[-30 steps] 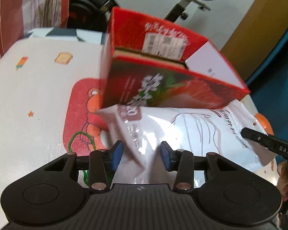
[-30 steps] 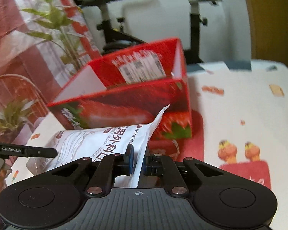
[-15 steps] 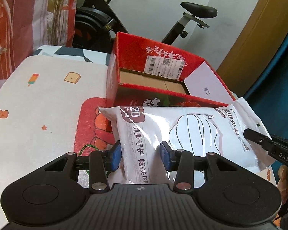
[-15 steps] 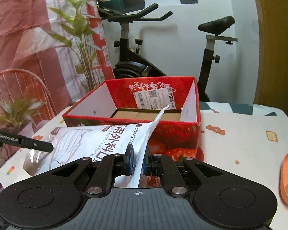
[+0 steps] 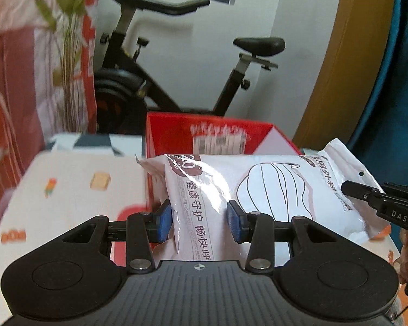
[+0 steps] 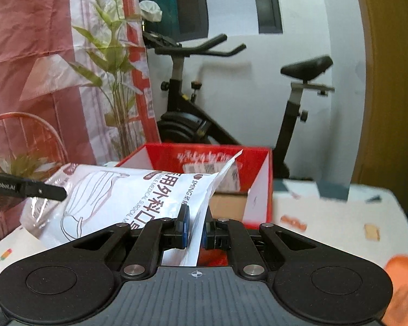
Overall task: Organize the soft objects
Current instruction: 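Carry the mask bag over the red box and lower it inside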
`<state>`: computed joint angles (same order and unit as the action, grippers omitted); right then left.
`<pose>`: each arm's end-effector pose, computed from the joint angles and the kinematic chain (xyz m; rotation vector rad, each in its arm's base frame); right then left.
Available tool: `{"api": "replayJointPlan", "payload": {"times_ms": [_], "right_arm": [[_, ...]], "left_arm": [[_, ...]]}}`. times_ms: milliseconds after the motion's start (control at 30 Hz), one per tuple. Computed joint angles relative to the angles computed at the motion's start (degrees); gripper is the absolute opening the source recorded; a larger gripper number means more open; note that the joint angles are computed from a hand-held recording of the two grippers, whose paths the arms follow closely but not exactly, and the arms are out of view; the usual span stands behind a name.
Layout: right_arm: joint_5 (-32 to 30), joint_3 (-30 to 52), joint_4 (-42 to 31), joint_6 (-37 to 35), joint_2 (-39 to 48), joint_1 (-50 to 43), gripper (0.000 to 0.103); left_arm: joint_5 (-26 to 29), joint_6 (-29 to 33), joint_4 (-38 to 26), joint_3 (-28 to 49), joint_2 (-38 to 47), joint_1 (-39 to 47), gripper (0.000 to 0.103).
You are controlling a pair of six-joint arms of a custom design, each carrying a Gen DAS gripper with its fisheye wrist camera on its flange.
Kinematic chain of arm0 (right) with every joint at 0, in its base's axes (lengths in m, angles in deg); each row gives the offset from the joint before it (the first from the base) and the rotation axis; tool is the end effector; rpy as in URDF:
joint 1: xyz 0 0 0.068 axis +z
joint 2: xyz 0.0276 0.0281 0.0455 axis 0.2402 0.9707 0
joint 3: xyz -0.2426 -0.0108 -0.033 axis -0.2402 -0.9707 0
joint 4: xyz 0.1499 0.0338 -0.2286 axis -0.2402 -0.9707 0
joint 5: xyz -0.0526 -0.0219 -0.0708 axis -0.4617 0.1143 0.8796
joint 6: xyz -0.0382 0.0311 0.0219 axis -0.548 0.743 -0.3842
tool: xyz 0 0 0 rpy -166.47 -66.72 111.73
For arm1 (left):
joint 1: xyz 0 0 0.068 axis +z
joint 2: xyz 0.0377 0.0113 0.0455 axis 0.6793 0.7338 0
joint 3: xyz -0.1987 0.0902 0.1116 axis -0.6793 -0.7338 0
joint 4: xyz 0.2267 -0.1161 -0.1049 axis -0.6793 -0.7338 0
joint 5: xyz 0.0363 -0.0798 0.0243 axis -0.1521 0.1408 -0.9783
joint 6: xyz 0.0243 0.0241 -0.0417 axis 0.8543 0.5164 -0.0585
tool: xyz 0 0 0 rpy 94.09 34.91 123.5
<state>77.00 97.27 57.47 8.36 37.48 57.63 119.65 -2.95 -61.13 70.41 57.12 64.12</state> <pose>0.1354 0.0974 0.1758 0.1809 2.0038 0.0568 0.3016 0.0902 0.2169 0.6300 2.1734 -0.5072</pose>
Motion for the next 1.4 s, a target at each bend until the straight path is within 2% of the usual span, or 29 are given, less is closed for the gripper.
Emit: {"api": "replayJointPlan", "payload": {"times_ms": [167, 367, 467, 567, 767, 933, 1033, 1400], "right_arm": [[-4.59, 3.60, 8.92, -12.64, 6.19, -10.31, 0.008], [-10.69, 8.64, 21.49, -20.55, 22.03, -20.73, 0.008], [-12.77, 10.97, 27.01, -22.50, 31.15, -24.15, 0.008], [-14.43, 12.67, 30.72, -23.52, 37.98, -26.80, 0.008], [-16.13, 13.68, 34.55, -23.85, 45.37, -29.11, 0.007], [-19.04, 16.26, 33.80, -23.65, 50.49, -29.18, 0.007], [-18.05, 19.04, 32.05, -24.30, 53.83, -28.15, 0.007], [-26.43, 32.51, 14.99, -21.93, 62.99, -32.16, 0.007]], "left_arm": [[-3.10, -9.72, 6.60, 4.13, 2.54, -6.46, 0.044], [-9.46, -16.48, 14.36, 8.17, 8.51, -13.22, 0.044], [-13.07, -17.45, 16.77, 10.38, 12.34, -15.82, 0.044], [-14.56, -16.98, 16.45, 13.12, 16.00, -17.12, 0.045], [-17.71, -13.95, 16.41, 15.13, 19.84, -18.33, 0.044], [-17.85, -13.14, 15.69, 17.21, 22.07, -18.11, 0.044], [-17.83, -13.26, 15.64, 17.78, 22.65, -18.15, 0.044], [-15.54, -14.00, 15.01, 18.48, 23.64, -17.63, 0.044]]}}
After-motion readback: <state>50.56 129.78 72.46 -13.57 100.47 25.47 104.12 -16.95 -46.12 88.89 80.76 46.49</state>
